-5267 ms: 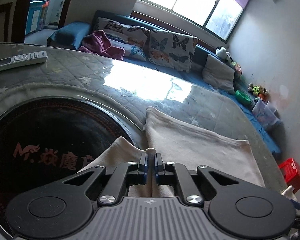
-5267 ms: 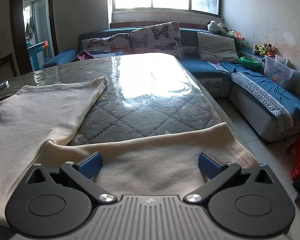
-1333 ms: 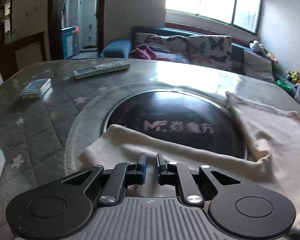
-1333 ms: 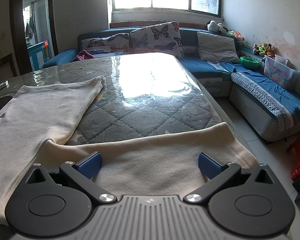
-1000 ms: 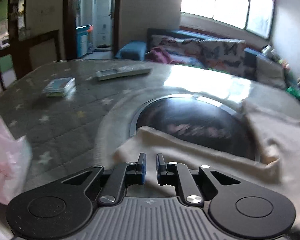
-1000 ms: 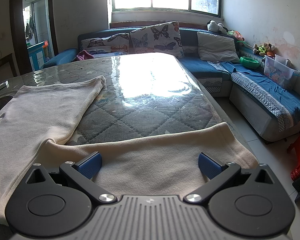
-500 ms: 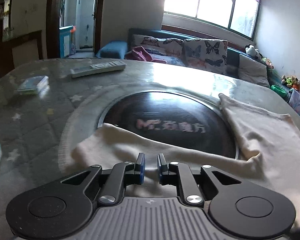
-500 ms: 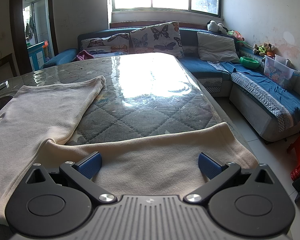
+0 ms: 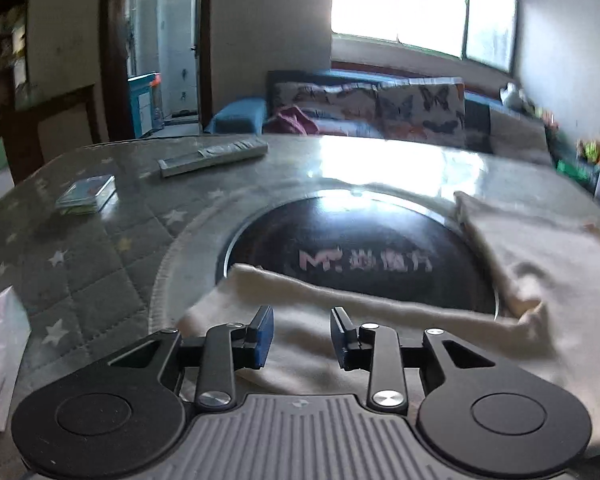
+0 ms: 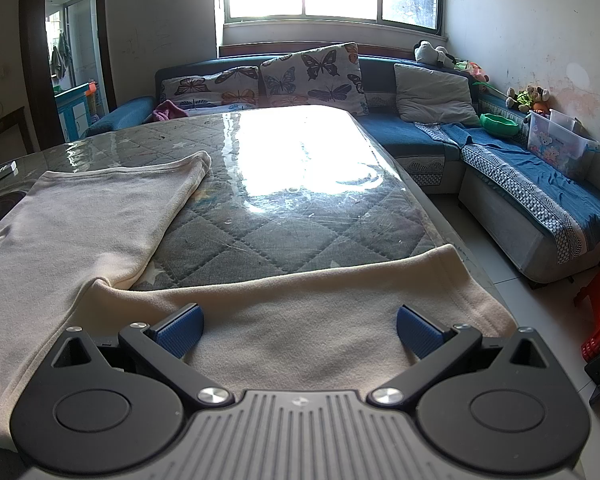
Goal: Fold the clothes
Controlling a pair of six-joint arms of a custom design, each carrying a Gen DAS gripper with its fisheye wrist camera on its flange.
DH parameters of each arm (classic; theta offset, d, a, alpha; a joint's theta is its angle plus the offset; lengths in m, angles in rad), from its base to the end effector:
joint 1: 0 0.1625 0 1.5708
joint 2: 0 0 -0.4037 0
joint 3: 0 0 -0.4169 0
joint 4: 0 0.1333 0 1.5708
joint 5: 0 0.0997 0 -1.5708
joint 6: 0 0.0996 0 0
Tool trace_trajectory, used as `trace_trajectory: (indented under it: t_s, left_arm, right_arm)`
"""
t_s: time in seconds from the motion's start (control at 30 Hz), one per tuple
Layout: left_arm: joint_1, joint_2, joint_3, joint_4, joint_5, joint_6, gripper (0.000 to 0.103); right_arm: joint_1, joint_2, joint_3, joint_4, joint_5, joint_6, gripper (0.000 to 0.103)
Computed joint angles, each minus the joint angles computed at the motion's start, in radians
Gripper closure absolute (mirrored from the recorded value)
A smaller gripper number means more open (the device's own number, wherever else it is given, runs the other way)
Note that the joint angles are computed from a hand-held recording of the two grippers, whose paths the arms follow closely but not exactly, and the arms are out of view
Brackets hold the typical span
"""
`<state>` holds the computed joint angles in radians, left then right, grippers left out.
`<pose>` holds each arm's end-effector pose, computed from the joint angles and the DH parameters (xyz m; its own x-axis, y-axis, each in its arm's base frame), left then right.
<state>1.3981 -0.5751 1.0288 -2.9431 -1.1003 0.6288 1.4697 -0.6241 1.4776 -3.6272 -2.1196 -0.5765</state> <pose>0.0307 -0.8627 0.2247 -0.6989 0.1885 -0.6900 0.6372 0.6022 -0.4809 0.0086 -0.7213 0.1467 -0.6902 0.2831 0.6659 -0.4055 0.6109 -0.6800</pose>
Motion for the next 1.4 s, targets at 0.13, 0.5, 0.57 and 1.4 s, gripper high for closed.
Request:
trace_trajectory:
  t_s: [0.13, 0.5, 0.57, 1.4]
  left_arm:
    - [0.002, 0.004, 0.015, -0.058, 0.037, 0.072, 0.065]
    - [-0.045, -0.072, 0.117, 0.061, -0.11, -0.061, 0.065]
    - [-0.058, -0.072, 0.126, 0.115, -0.181, -0.077, 0.066]
    - [-0.095, 0.138, -0.137, 0.3, -0.172, -0.193, 0.076]
  right_arm:
    - [0.0, 0.0, 0.0, 0.0, 0.0, 0.0, 0.0]
    - [0.0, 0.0, 0.0, 0.0, 0.0, 0.0, 0.0]
    - [0.0, 0.0, 0.0, 0.0, 0.0, 0.0, 0.0]
    - [0.0, 0.001, -0.001, 0.0, 0.001, 0.001, 0.0]
